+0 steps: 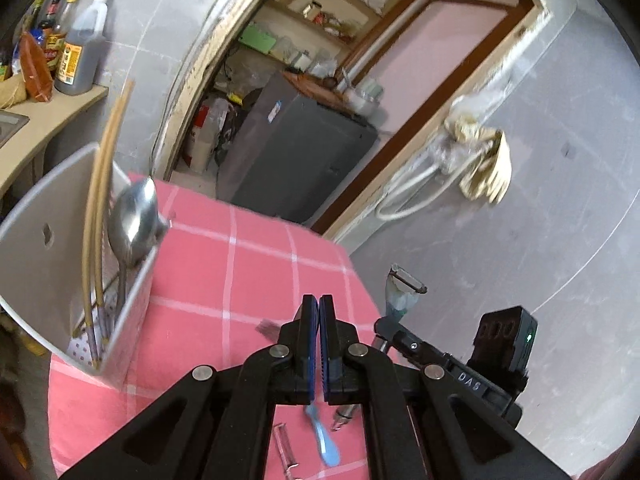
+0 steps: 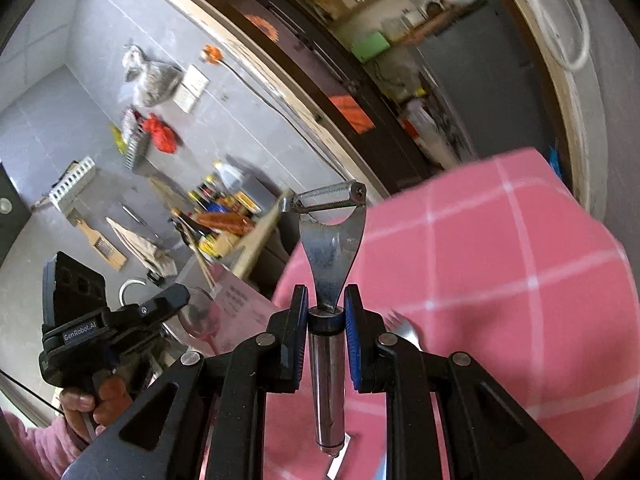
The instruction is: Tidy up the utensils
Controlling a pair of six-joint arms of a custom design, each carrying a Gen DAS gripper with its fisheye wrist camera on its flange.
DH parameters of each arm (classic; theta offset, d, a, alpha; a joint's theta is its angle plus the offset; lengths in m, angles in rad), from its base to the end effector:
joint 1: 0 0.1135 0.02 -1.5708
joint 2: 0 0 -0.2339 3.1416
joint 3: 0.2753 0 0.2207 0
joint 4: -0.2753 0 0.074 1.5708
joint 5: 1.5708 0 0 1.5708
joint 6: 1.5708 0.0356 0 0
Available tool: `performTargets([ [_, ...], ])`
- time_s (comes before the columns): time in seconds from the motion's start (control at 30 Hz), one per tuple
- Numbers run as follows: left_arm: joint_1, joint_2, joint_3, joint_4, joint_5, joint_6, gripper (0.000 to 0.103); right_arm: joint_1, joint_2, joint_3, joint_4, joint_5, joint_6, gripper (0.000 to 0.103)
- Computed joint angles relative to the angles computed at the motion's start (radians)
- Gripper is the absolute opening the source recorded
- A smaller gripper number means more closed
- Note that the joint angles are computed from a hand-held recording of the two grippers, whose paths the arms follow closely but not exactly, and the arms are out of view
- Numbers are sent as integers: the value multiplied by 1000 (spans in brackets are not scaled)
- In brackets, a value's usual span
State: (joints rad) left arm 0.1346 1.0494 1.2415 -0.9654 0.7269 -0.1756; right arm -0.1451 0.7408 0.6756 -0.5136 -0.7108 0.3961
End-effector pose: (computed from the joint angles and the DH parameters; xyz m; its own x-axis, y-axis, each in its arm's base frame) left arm 0.1741 -0.0003 0.3455 -0.7463 -0.2328 -0.6235 0.2444 0.7756 -0.5821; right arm 0.1496 0.0016 0.2621 -0.6656 0.3928 -0.6346 -0.1887 0.7342 0.6522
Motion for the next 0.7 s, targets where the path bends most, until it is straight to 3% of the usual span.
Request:
performTargets([
  [0.2, 86, 61, 173, 0, 92, -43, 2, 224, 64, 111, 172, 170, 145, 16],
  [0.43, 265, 165, 382, -25, 187, -10, 2, 505, 259, 265, 380, 398, 232, 16],
  [0.57, 346, 210, 401, 6, 225, 2, 2, 640, 361, 298, 495, 517, 250, 16],
  [0.7, 402, 219, 313, 124, 262, -29, 2, 728, 440, 291, 615, 624, 261, 16],
])
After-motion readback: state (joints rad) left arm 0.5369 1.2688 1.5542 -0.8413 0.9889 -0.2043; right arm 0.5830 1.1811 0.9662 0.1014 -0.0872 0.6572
